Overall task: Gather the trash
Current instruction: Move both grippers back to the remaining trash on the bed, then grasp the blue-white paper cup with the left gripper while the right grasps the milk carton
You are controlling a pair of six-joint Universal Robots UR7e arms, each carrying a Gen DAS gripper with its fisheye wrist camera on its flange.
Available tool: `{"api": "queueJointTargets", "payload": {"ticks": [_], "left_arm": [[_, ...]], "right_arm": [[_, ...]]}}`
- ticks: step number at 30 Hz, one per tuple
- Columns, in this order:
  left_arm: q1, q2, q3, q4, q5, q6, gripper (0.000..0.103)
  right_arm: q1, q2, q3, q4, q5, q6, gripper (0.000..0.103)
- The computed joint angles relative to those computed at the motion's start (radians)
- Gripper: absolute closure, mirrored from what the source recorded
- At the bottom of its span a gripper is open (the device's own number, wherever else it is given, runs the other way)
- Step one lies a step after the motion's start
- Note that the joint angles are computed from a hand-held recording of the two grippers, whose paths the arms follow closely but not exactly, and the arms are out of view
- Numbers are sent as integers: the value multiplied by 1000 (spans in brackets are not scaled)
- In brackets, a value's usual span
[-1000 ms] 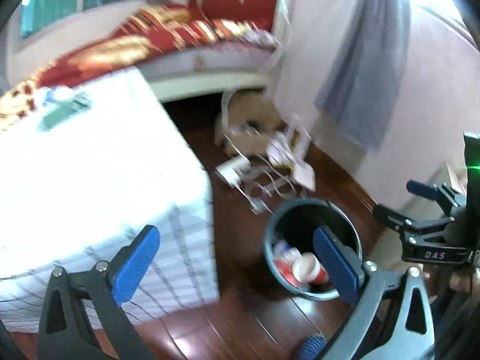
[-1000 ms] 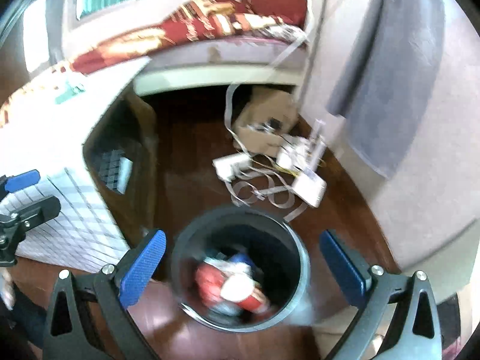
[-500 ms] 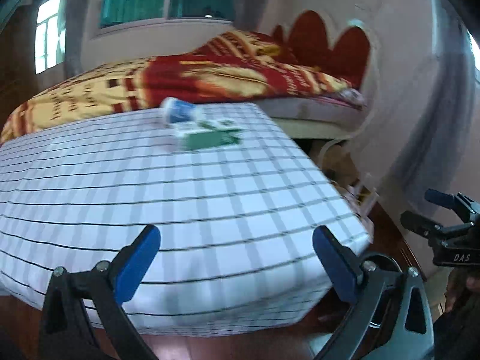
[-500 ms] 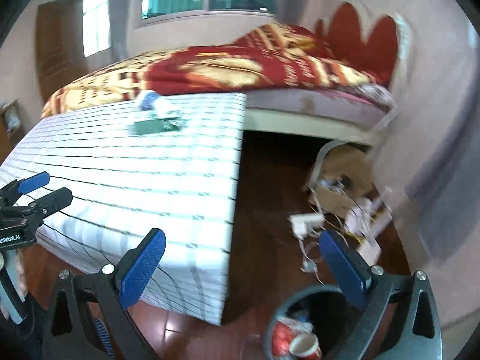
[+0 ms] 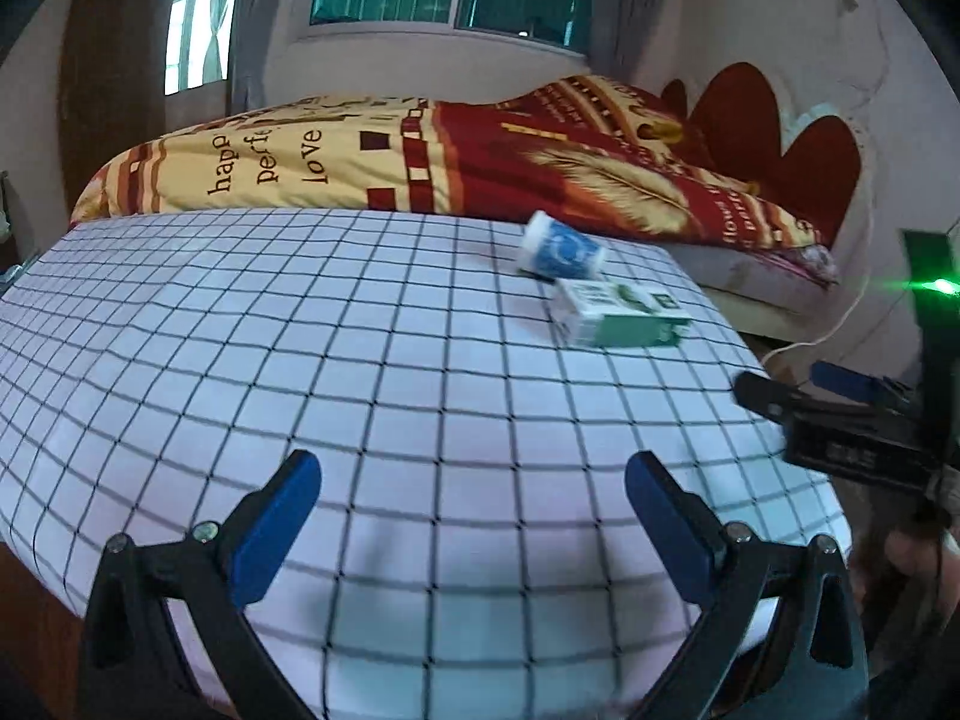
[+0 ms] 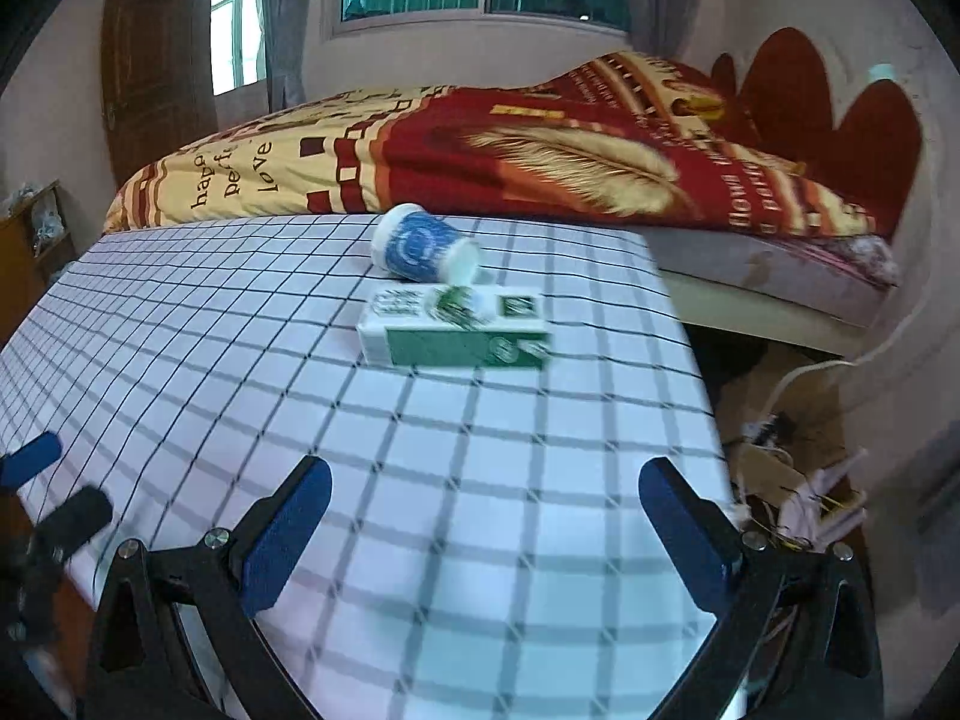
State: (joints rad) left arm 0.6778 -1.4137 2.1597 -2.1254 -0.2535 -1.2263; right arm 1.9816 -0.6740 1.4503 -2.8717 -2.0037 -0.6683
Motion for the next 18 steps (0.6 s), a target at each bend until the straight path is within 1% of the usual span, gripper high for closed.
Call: {"api": "queueJointTargets", "payload": {"ticks": [2, 6, 7, 10, 12, 14, 15, 17, 18], "left_arm": [[21, -7, -7, -9, 6, 31, 1], [76, 4, -25, -112, 5, 134, 1], [83, 5, -28, -123, 6, 145, 1], [113, 22, -43, -183, 1, 209, 1], [129, 39, -50, -246, -5, 269, 1], [143, 57, -59, -299, -13, 319, 1], [149, 72, -61, -353, -19, 360, 1], [155, 94, -68, -418, -32, 409, 1], [157, 112, -72, -463, -39, 445, 1]], "right_arm": [[5, 66, -72, 34, -3, 28, 0], [16, 197, -231, 104, -7, 67, 0], [18, 224, -267, 120, -8, 71, 0], [27, 304, -374, 154, -54, 76, 0], [20, 326, -411, 172, -69, 65, 0], [8, 324, -418, 170, -79, 39, 0], [-2, 319, -419, 164, -87, 18, 0], [-21, 303, -413, 142, -91, -12, 0], [-30, 300, -414, 119, -113, -31, 0]]}}
